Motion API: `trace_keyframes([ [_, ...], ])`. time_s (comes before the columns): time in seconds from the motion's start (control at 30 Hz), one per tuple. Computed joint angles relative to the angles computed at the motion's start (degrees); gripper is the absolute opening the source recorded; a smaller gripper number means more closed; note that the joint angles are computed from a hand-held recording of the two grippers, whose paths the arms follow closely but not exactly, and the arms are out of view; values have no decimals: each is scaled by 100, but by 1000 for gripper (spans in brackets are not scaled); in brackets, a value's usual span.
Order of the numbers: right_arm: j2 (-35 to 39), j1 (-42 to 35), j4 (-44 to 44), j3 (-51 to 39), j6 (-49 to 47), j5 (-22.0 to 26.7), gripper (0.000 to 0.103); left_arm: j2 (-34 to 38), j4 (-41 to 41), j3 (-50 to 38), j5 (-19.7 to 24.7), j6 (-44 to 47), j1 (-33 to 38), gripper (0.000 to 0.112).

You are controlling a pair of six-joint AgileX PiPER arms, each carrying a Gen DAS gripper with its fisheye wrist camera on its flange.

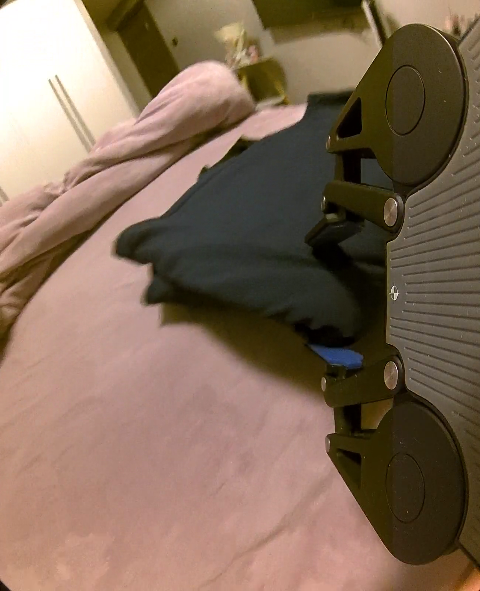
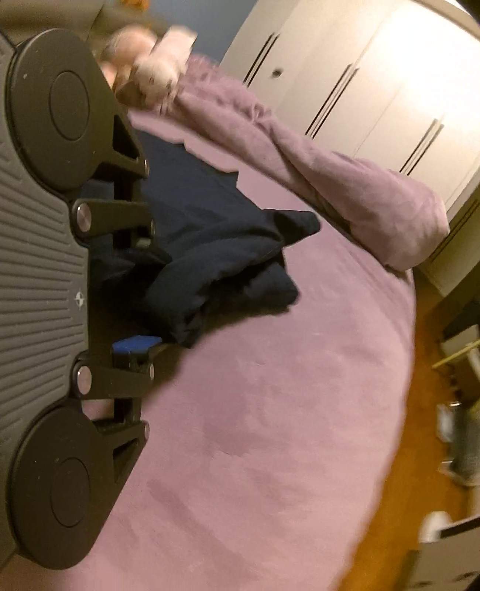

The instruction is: Fold large clothes

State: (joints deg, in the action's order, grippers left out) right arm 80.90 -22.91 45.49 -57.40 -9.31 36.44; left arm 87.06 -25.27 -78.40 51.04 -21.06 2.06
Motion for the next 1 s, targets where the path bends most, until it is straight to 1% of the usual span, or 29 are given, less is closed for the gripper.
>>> trace_keyframes([
  [0.03, -125, 174, -573, -33, 393, -269, 56, -50, 365, -79, -4, -238, -67, 60],
  [0.07, -352, 273, -1109, 32, 776, -420, 56, -69, 803, -202, -29, -569, -211, 60],
  [0.1, -471, 396, -1474, 37, 930, -599, 56, -129, 1038, -232, -81, -671, -286, 61],
  [0.13, -519, 546, -1685, 4, 855, -770, 56, -122, 1155, -329, -133, -650, -345, 63],
  [0.17, -503, 676, -1667, -54, 653, -846, 56, -70, 1349, -460, -196, -723, -480, 63],
  [0.2, -394, 826, -1419, -174, 263, -878, 56, 48, 1524, -622, -257, -800, -639, 65],
  [0.27, 46, 1140, -582, -512, -864, -840, 52, 409, 1824, -987, -386, -974, -1046, 67],
  [0.3, 287, 1373, -429, -671, -1278, -883, 50, 613, 2024, -1168, -519, -1074, -1255, 68],
  [0.33, 569, 1680, -505, -827, -1529, -1110, 46, 812, 2221, -1290, -701, -1091, -1434, 73],
  [0.37, 896, 2003, -810, -1008, -1551, -1445, 45, 1140, 2536, -1558, -807, -1065, -1641, 75],
  [0.4, 1225, 2241, -1266, -1238, -1343, -1662, 44, 1416, 3033, -1829, -749, -1268, -1854, 73],
  [0.43, 1665, 2453, -1839, -1597, -934, -1826, 42, 1803, 3606, -2183, -675, -1518, -2068, 72],
  [0.47, 2046, 2576, -2412, -1958, -441, -1853, 40, 2045, 4162, -2309, -771, -1787, -2236, 72],
  [0.5, 2433, 2663, -2985, -2358, 0, -1828, 39, 2270, 4531, -2416, -929, -1961, -2336, 73],
  [0.53, 2756, 2736, -3558, -2687, 447, -1850, 39, 2463, 4775, -2558, -973, -2105, -2407, 73],
  [0.57, 3062, 2776, -4131, -3006, 910, -1840, 36, 2749, 4895, -2868, -883, -2184, -2428, 74],
  [0.63, 3559, 2795, -5277, -3545, 1819, -1767, 36, 3145, 5005, -3260, -870, -2223, -2400, 75],
  [0.7, 3997, 2792, -6423, -4069, 2615, -1639, 36, 3571, 5248, -3747, -625, -2219, -2411, 76],
  [0.73, 4084, 2819, -6970, -4142, 3166, -1622, 36, 3625, 5331, -3729, -686, -2229, -2411, 78],
  [0.77, 4231, 2770, -7288, -4297, 3539, -1595, 37, 3614, 5398, -3579, -873, -2314, -2400, 79],
  [0.8, 4386, 2718, -7378, -4553, 3683, -1406, 37, 3583, 5501, -3425, -1030, -2465, -2400, 80],
  [0.83, 4517, 2636, -7240, -4792, 3676, -1278, 38, 3566, 5687, -3262, -1212, -2670, -2414, 81],
  [0.87, 4671, 2543, -6872, -5084, 3503, -1141, 45, 3568, 5830, -3180, -1308, -2810, -2431, 81],
  [0.9, 4812, 2496, -6711, -5367, 3501, -962, 50, 3546, 5925, -3113, -1339, -2894, -2449, 81],
  [0.93, 4828, 2472, -6697, -5426, 3621, -890, 51, 3523, 5963, -3087, -1333, -2920, -2463, 81],
  [1.0, 4579, 2480, -6819, -5041, 3810, -1045, 51, 3462, 5866, -3073, -1275, -2828, -2457, 81],
])
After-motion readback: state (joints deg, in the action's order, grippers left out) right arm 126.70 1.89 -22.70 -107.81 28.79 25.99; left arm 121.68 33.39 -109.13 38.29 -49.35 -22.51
